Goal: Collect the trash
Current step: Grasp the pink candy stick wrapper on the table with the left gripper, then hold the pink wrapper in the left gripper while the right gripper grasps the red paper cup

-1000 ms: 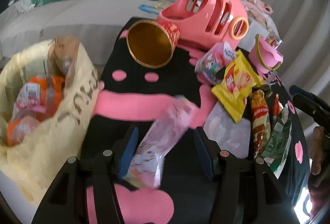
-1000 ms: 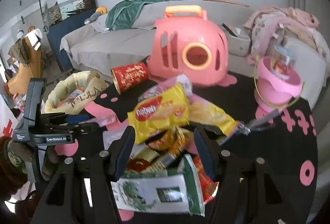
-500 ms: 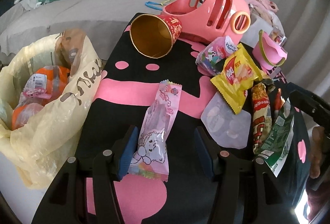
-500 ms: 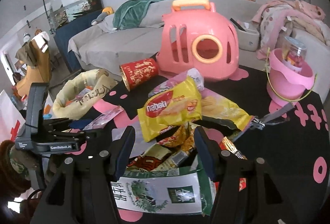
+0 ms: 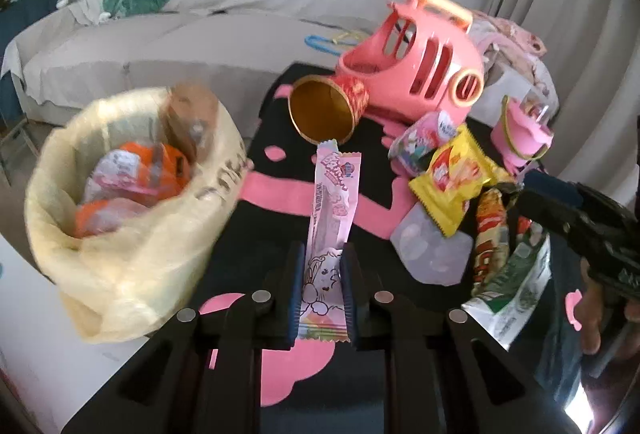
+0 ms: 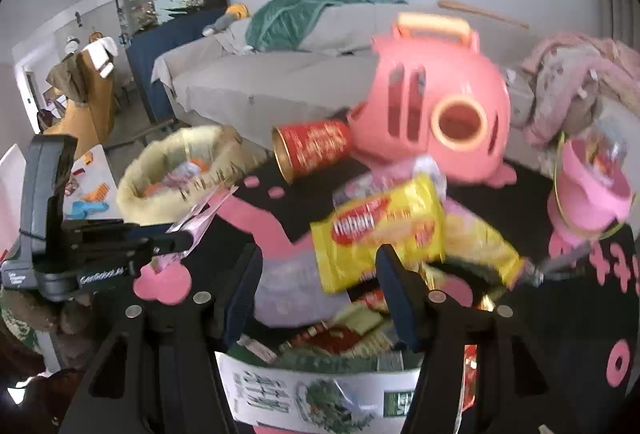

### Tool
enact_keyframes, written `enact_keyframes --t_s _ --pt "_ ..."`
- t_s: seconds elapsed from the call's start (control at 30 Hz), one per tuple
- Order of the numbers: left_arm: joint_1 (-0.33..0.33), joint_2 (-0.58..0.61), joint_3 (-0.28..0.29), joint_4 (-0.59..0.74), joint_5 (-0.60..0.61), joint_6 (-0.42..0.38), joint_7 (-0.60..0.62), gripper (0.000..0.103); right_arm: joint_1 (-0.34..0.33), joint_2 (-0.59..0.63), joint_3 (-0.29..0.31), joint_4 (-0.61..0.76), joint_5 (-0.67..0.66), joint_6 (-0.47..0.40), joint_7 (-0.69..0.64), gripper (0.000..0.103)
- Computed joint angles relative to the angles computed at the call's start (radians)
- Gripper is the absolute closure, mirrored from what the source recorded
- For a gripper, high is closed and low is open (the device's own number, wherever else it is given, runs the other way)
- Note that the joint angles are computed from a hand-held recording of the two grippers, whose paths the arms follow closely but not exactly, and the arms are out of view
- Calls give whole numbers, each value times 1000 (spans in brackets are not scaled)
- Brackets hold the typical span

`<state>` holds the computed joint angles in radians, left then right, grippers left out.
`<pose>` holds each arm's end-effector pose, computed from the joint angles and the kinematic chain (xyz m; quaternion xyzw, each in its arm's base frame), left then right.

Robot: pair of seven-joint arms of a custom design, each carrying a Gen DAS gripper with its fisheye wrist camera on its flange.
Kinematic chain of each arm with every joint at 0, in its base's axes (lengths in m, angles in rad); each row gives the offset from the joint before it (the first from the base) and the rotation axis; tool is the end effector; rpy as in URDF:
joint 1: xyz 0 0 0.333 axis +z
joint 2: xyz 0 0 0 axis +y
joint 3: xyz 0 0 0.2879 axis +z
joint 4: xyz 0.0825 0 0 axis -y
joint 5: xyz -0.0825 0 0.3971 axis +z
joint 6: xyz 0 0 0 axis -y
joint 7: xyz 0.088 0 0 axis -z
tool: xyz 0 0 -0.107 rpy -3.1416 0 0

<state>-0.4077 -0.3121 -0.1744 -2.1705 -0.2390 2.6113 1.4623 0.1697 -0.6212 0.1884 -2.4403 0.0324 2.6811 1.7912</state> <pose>0.4430 -0.2958 0.5779 -0.5408 0.7548 -0.3591 0.0944 0.4137 0.1673 0.5895 -0.6837 0.5999 -0.2356 0.3422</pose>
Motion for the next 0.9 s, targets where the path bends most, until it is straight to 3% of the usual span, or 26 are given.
enact_keyframes --t_s 0.2,0.3,0.5,0.63,0.73,0.8,0.9 --pt "1 -113 21 -69 -13 8 -23 85 75 0 -67 44 83 -2 -90 49" --pt "-13 -159 39 -118 -22 42 -32 85 67 -1 -51 50 82 4 -118 49" --pt "-13 -116 52 -102 -16 63 -84 85 48 87 -30 110 80 -19 -115 49" --pt "19 -93 40 -83 23 90 -112 85 -11 199 26 224 -25 -35 -37 49" --pt "29 -73 52 -69 20 118 -131 85 -74 306 86 337 -199 -58 92 49" --pt "44 -58 54 -56 35 125 -141 85 -71 385 89 416 -261 -90 124 49" --pt "67 -35 56 -33 61 117 -143 85 -35 528 67 562 -280 -160 95 58"
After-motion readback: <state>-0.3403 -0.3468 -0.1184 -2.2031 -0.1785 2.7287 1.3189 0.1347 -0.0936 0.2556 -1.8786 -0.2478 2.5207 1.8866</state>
